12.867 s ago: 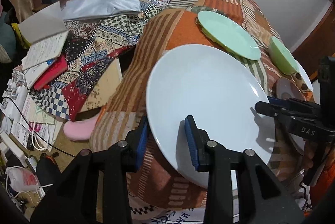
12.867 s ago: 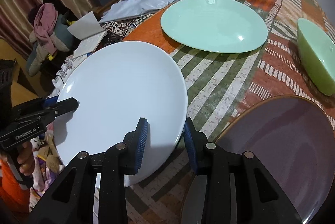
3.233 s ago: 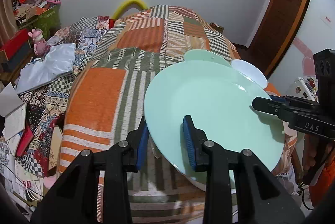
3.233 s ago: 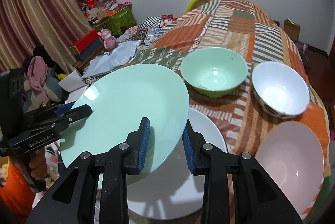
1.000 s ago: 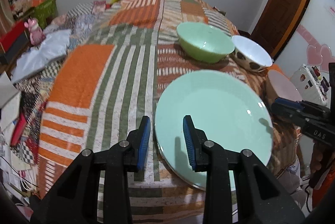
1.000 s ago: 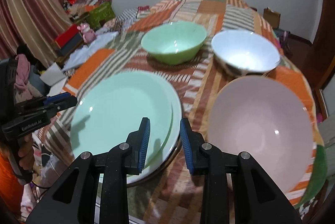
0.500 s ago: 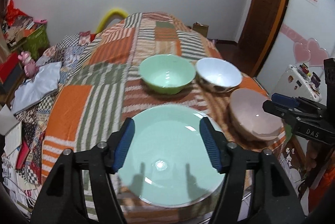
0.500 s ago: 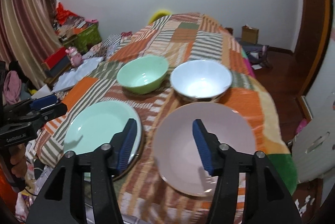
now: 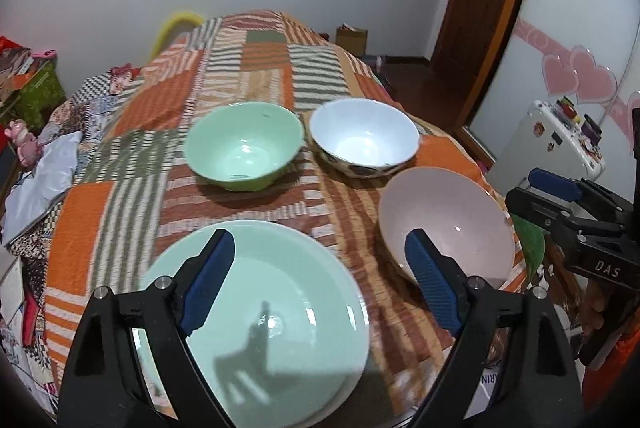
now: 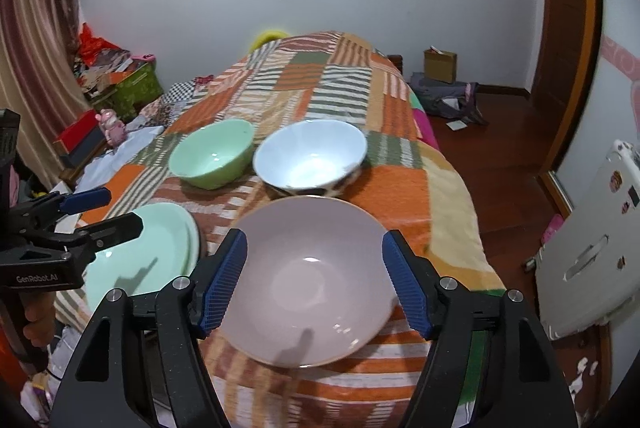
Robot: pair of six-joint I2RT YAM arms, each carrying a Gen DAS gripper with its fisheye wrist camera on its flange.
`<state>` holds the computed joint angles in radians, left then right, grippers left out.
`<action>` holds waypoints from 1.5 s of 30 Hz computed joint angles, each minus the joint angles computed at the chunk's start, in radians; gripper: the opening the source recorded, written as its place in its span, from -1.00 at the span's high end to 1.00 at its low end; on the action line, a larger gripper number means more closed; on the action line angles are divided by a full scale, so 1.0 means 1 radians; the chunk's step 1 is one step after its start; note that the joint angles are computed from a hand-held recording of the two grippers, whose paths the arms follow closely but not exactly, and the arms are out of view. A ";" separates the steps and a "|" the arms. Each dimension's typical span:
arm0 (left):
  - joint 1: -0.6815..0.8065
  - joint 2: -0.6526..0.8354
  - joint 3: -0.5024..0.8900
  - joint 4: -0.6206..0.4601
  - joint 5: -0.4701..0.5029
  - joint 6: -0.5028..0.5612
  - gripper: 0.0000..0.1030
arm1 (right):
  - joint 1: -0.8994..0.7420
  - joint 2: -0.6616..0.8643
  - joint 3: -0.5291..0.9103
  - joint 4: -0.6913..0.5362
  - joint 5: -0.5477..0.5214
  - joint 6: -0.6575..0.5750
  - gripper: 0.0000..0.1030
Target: Organize plates and bowls
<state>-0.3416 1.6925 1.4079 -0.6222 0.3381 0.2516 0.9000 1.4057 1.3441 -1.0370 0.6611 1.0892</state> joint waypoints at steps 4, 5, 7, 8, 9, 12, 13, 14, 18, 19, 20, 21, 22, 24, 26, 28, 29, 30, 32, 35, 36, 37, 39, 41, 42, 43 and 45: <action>-0.049 0.045 0.017 0.009 -0.022 -0.013 -0.70 | -0.018 -0.030 -0.059 0.016 -0.013 0.015 -0.30; -0.061 0.056 0.021 0.012 -0.026 -0.017 -0.70 | -0.024 -0.037 -0.075 0.024 -0.022 0.015 -0.30; -0.077 0.081 0.033 0.007 -0.026 -0.022 -0.70 | -0.038 -0.057 -0.114 0.050 -0.046 0.015 -0.30; -0.086 0.095 0.040 0.006 -0.029 -0.025 -0.70 | -0.041 -0.059 -0.124 0.055 -0.053 0.017 -0.30; -0.095 0.110 0.047 0.004 -0.032 -0.026 -0.70 | -0.048 -0.067 -0.143 0.066 -0.061 0.013 -0.30; -0.119 0.142 0.056 0.006 -0.037 -0.025 -0.50 | -0.062 -0.077 -0.181 0.096 -0.092 0.012 -0.30; -0.123 0.151 0.062 0.003 -0.038 -0.023 -0.46 | -0.066 -0.085 -0.202 0.112 -0.103 0.020 -0.27; -0.129 0.164 0.070 -0.004 -0.036 -0.022 -0.38 | -0.066 -0.090 -0.213 0.122 -0.108 0.026 -0.23; -0.153 0.209 0.092 -0.012 -0.035 -0.026 -0.07 | -0.094 -0.118 -0.271 0.177 -0.164 0.026 0.12; -0.157 0.215 0.095 -0.014 -0.036 -0.025 -0.04 | -0.097 -0.123 -0.280 0.184 -0.170 0.030 0.20; -0.162 0.225 0.100 -0.017 -0.035 -0.025 0.03 | -0.102 -0.128 -0.288 0.191 -0.178 0.030 0.23; -0.166 0.228 0.099 -0.016 -0.034 -0.025 0.13 | -0.104 -0.133 -0.296 0.198 -0.184 0.033 0.26; -0.168 0.236 0.103 -0.020 -0.030 -0.025 0.18 | -0.108 -0.140 -0.306 0.207 -0.192 0.037 0.29; -0.173 0.254 0.117 -0.030 -0.026 -0.026 0.30 | -0.108 -0.152 -0.318 0.216 -0.201 0.042 0.35; -0.176 0.262 0.120 -0.028 -0.026 -0.029 0.36 | -0.108 -0.154 -0.329 0.225 -0.206 0.043 0.40; -0.177 0.274 0.129 -0.035 -0.020 -0.029 0.42 | -0.114 -0.159 -0.343 0.241 -0.221 0.042 0.44; -0.177 0.280 0.133 -0.040 -0.016 -0.029 0.47 | -0.119 -0.156 -0.346 0.248 -0.230 0.039 0.46; -0.178 0.288 0.138 -0.048 -0.011 -0.030 0.49 | -0.119 -0.153 -0.349 0.251 -0.237 0.041 0.49; -0.181 0.297 0.141 -0.055 -0.010 -0.030 0.58 | -0.122 -0.141 -0.351 0.258 -0.244 0.041 0.54; -0.187 0.296 0.128 -0.044 -0.015 -0.028 0.62 | -0.118 -0.142 -0.349 0.254 -0.238 0.049 0.57; -0.186 0.293 0.126 -0.044 -0.016 -0.027 0.62 | -0.121 -0.145 -0.350 0.253 -0.242 0.050 0.58; -0.187 0.293 0.128 -0.046 -0.016 -0.028 0.62 | -0.122 -0.146 -0.347 0.251 -0.243 0.053 0.59; -0.186 0.289 0.127 -0.050 -0.014 -0.030 0.62 | -0.117 -0.146 -0.335 0.238 -0.237 0.061 0.59; -0.187 0.279 0.120 -0.049 -0.015 -0.032 0.62 | -0.116 -0.141 -0.323 0.225 -0.230 0.064 0.59; -0.186 0.275 0.119 -0.049 -0.014 -0.032 0.62 | -0.113 -0.140 -0.317 0.218 -0.225 0.069 0.59; -0.183 0.265 0.112 -0.048 -0.011 -0.030 0.62 | -0.110 -0.138 -0.311 0.212 -0.222 0.074 0.59; -0.180 0.250 0.104 -0.046 -0.005 -0.030 0.62 | -0.103 -0.140 -0.302 0.202 -0.213 0.083 0.59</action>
<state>-0.5213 1.9420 1.5115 -0.6686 0.3327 0.2219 0.7967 1.2659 1.0423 -0.8346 0.4478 1.1717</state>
